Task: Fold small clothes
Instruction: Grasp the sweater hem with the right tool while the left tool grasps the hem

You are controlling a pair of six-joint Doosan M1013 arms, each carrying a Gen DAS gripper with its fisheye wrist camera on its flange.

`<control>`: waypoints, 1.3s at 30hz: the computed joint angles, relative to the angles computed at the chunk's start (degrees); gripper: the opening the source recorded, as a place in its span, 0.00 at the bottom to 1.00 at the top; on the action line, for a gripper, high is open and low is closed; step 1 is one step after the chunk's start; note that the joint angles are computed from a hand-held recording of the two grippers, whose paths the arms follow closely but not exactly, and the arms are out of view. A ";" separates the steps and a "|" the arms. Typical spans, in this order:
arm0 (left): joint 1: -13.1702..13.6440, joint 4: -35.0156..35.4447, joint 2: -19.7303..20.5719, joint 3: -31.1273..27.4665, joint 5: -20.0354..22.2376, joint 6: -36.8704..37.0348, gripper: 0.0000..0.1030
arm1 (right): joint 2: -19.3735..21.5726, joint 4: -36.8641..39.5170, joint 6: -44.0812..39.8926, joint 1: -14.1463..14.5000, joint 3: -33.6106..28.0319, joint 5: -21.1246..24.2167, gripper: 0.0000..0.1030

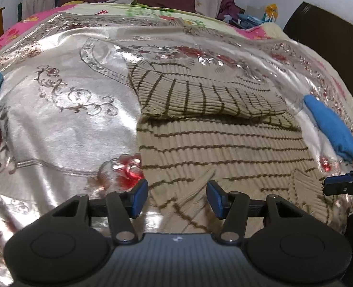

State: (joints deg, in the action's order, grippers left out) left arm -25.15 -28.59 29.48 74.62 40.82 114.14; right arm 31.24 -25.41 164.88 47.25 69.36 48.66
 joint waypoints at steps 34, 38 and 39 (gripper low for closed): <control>-1.95 4.42 4.18 -7.48 12.55 7.58 0.42 | 2.98 10.80 -19.14 -2.76 -3.83 2.25 0.39; -1.42 3.61 4.51 -8.38 14.00 5.01 0.25 | 2.62 10.57 -17.62 -2.67 -3.32 1.84 0.23; -1.30 3.25 4.48 -8.36 13.97 4.54 0.17 | 2.51 10.43 -17.20 -2.64 -3.18 1.63 0.21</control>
